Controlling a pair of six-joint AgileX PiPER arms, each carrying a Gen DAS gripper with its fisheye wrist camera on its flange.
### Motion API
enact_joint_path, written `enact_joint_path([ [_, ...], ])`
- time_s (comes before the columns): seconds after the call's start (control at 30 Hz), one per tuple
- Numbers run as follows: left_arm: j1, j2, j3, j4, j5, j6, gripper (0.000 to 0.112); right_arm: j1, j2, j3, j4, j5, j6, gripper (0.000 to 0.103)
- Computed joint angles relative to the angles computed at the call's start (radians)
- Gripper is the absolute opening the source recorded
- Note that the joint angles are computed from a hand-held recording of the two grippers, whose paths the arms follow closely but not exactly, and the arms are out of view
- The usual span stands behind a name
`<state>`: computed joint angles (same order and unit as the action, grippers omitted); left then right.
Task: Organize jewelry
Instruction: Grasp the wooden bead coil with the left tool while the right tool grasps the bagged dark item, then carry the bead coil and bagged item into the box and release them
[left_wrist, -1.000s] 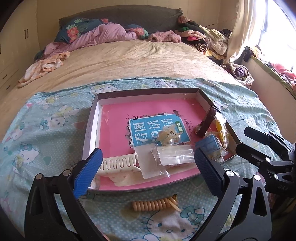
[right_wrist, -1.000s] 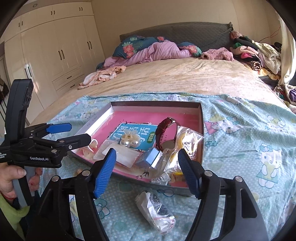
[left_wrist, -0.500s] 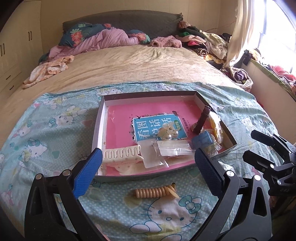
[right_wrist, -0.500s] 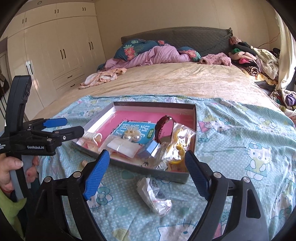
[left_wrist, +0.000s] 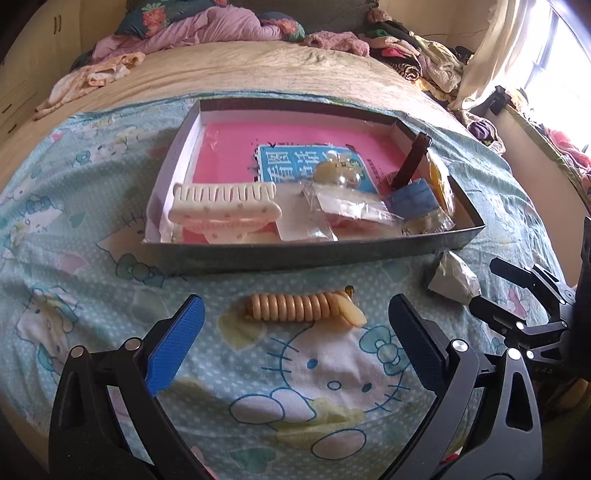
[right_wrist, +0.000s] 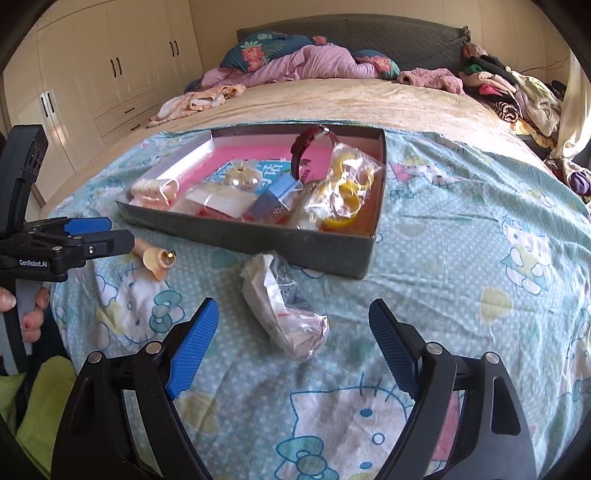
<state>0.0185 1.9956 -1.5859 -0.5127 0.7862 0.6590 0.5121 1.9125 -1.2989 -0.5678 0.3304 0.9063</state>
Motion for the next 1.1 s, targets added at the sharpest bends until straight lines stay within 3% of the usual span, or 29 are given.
enact_joint_path([
  [0.33, -0.010, 0.087, -0.068, 0.035, 0.044, -0.104, 0.093, -0.020, 0.105, -0.112, 0.155, 0.018, -0.229, 0.080],
  [0.4, -0.012, 0.096, -0.081, 0.034, 0.042, -0.113, 0.093, -0.023, 0.131, -0.146, 0.201, 0.030, -0.290, 0.067],
  [0.53, -0.023, 0.116, -0.101, 0.049, 0.026, -0.144, 0.093, -0.006, 0.158, -0.177, 0.170, 0.039, -0.306, 0.058],
  [0.6, -0.032, 0.112, -0.089, 0.060, 0.003, -0.149, 0.093, -0.005, 0.154, -0.165, 0.180, 0.018, -0.330, 0.042],
  [0.7, -0.039, 0.095, -0.054, 0.058, -0.035, -0.127, 0.093, -0.009, 0.142, -0.147, 0.227, 0.001, -0.375, 0.034],
  [0.77, -0.041, 0.069, -0.010, 0.048, -0.073, -0.092, 0.085, -0.012, 0.125, -0.127, 0.267, -0.014, -0.411, 0.032],
  [0.8, -0.044, 0.059, 0.010, 0.050, -0.095, -0.085, 0.070, -0.015, 0.119, -0.121, 0.313, -0.023, -0.448, 0.032],
  [0.83, -0.043, 0.044, 0.033, 0.037, -0.112, -0.061, 0.067, -0.021, 0.109, -0.109, 0.376, -0.034, -0.499, 0.032],
  [1.1, 0.011, -0.038, 0.099, -0.149, -0.064, 0.146, 0.066, 0.008, 0.022, -0.030, 0.332, -0.083, -0.439, 0.031],
])
